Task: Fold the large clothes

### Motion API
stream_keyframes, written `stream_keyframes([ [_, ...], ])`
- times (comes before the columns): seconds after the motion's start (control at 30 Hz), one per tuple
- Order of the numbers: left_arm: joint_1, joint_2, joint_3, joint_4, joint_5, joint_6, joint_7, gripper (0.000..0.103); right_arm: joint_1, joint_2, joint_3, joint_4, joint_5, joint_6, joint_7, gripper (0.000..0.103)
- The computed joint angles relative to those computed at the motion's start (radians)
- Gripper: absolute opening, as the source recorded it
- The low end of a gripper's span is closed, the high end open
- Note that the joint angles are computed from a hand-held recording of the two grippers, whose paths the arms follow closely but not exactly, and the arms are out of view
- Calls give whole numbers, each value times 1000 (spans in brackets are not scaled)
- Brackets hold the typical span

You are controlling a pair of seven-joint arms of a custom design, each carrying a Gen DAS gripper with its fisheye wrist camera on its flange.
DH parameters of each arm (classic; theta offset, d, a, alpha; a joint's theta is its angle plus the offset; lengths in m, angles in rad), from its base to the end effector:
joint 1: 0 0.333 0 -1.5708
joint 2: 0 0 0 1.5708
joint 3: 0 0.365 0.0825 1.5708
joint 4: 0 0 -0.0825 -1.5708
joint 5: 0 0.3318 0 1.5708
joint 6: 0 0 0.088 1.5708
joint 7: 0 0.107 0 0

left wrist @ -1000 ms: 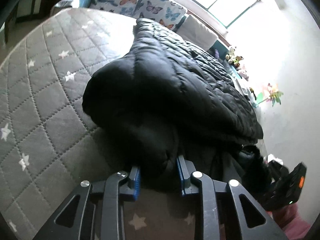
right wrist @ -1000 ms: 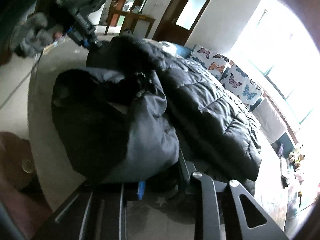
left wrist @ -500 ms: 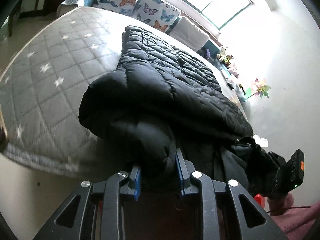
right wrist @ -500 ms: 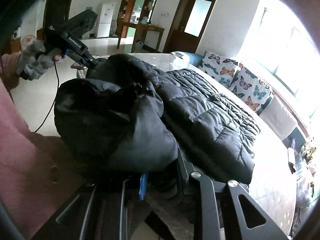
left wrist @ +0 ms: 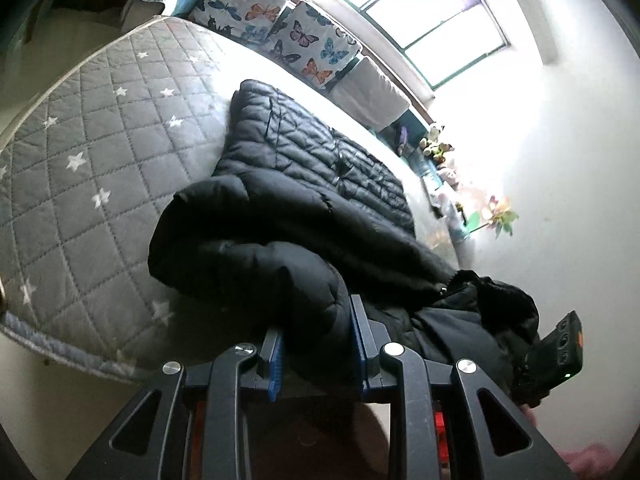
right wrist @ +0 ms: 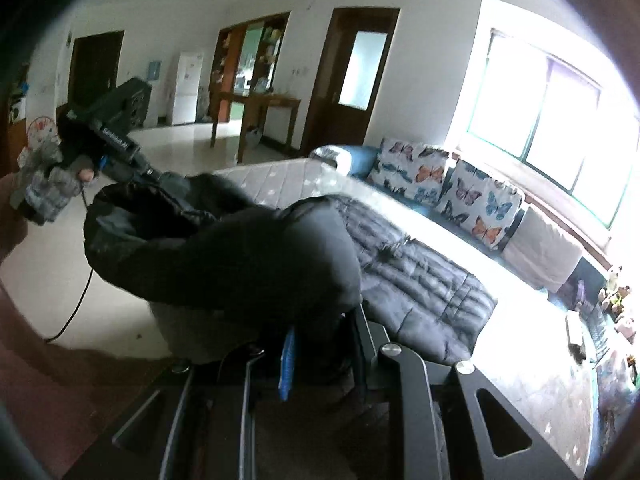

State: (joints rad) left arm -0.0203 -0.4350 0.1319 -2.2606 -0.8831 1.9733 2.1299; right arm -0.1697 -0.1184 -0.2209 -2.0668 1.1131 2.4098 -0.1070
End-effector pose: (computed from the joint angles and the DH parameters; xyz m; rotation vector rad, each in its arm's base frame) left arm 0.3740 0.0039 0.6258 1.7068 -1.9779 1.1951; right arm 0.4677 -0.1935 0.6046 -1.9632 1.0640 -0.7448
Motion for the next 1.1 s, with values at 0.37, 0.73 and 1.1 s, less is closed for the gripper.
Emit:
stream_keyframes([
  [0.37, 6, 245, -79, 281, -90, 39, -63, 30, -45, 215, 48, 257, 115, -1, 46, 25],
  [0.73, 57, 597, -234, 690, -1, 113, -261, 34, -107, 516, 156, 611, -31, 40, 306, 26],
  [1.1, 73, 975, -359, 1099, 172, 128, -507, 37, -154, 887, 178, 1139, -327, -126, 843, 32],
])
